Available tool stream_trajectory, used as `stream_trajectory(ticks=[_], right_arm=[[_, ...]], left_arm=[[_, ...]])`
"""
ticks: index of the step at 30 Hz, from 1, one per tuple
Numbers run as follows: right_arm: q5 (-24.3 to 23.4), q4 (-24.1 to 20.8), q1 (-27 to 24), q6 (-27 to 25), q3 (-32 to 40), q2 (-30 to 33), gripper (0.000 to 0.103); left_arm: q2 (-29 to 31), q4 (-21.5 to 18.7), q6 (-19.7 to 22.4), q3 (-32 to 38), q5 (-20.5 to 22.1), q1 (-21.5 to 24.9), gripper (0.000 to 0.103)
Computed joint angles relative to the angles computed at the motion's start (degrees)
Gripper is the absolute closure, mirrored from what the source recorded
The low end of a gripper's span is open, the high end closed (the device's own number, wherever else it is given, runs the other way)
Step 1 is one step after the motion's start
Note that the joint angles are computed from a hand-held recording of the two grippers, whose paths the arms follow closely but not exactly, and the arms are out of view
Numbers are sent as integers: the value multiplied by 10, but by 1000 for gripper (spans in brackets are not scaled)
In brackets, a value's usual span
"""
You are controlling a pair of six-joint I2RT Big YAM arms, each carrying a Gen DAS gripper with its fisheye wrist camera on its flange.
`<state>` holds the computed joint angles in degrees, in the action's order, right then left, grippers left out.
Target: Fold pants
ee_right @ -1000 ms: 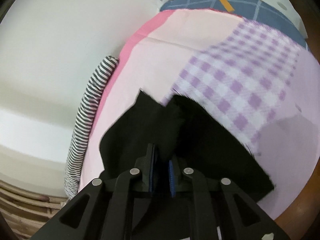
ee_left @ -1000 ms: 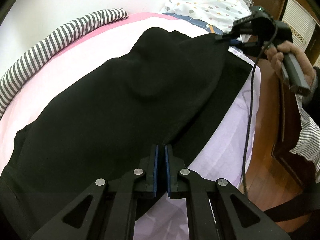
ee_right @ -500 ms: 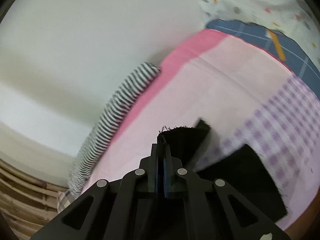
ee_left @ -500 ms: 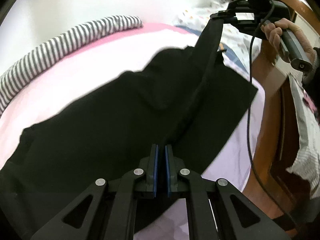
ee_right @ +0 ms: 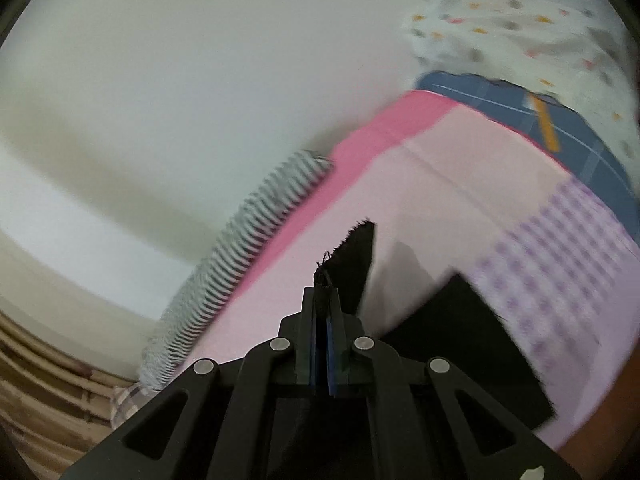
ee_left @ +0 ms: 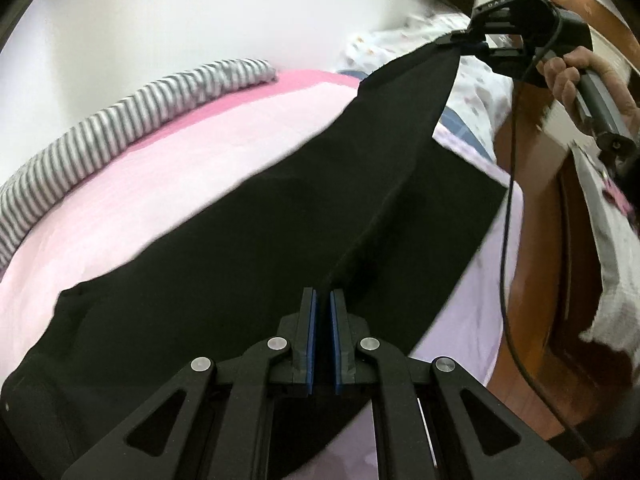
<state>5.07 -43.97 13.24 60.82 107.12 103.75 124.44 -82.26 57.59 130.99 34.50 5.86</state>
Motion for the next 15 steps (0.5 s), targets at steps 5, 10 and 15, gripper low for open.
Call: stream_trajectory(ticks=[5, 10, 15], right_arm=[[11, 17, 0, 70, -146, -71, 99], [30, 28, 10, 114, -223, -103, 99], [53, 19, 26, 131, -250, -118, 99]], left_arm=[[-22, 16, 38, -58, -17, -5, 96], [-31, 25, 57, -85, -24, -5, 96], [-37, 27, 75, -100, -32, -6, 96]])
